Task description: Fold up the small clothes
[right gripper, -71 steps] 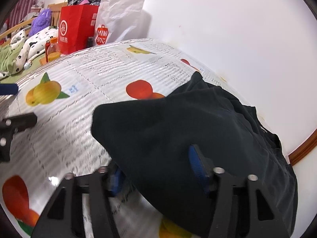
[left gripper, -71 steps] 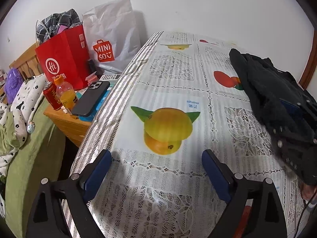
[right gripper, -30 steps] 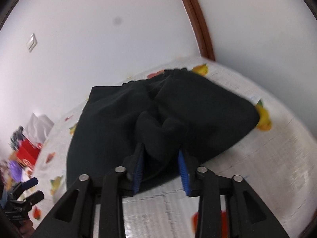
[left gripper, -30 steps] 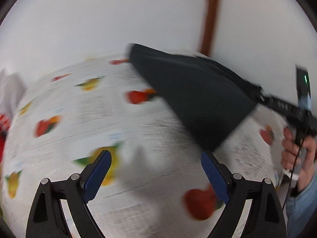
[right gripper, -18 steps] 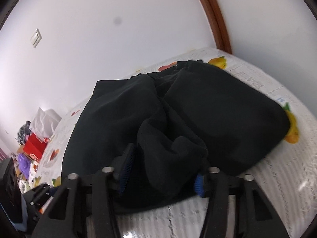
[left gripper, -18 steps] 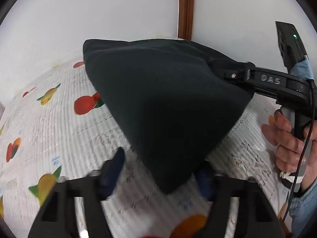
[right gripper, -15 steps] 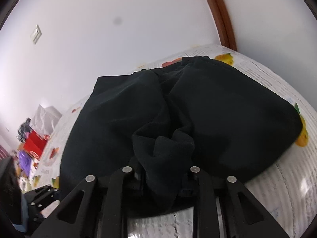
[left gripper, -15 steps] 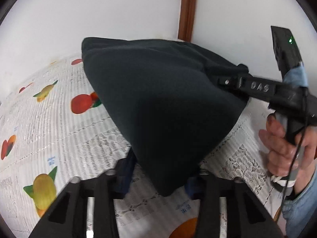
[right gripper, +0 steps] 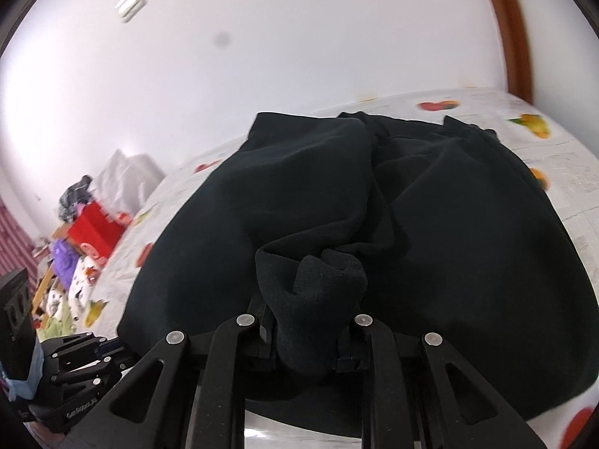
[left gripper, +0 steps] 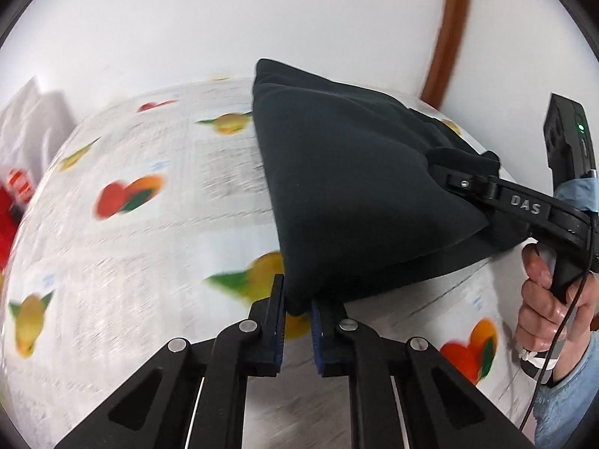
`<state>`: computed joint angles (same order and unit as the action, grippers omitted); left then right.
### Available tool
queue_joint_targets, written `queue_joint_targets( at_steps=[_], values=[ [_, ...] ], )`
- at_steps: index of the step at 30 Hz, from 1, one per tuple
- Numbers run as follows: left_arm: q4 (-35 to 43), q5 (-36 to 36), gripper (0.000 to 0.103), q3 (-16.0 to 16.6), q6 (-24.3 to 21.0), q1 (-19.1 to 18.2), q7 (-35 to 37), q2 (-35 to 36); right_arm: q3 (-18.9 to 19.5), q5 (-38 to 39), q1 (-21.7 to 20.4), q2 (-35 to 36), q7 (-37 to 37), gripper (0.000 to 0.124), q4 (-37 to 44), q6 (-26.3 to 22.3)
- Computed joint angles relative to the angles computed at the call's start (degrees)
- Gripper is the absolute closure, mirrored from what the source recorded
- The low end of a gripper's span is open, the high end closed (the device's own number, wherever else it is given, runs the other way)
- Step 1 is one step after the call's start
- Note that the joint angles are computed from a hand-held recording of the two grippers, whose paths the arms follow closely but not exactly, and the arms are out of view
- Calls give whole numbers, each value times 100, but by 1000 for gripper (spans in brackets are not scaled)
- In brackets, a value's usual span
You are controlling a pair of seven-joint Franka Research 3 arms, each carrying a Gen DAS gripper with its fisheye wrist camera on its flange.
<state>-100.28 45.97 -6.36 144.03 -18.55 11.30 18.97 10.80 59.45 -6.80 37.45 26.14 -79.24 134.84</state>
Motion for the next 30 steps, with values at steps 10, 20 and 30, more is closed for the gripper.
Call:
queue_joint_targets(
  at_steps=[10, 20, 30],
  values=[
    [-921, 241, 80, -111, 1011, 185, -241, -527, -154, 920, -272, -493, -322, 105, -792, 60],
    [-166, -142, 49, 9, 835, 52, 335, 10, -220, 395, 5, -137, 309, 83, -211, 135],
    [1313, -540, 46, 120, -300, -292, 958, 1036, -6, -328, 106, 513, 1213, 105, 794, 197]
  ],
)
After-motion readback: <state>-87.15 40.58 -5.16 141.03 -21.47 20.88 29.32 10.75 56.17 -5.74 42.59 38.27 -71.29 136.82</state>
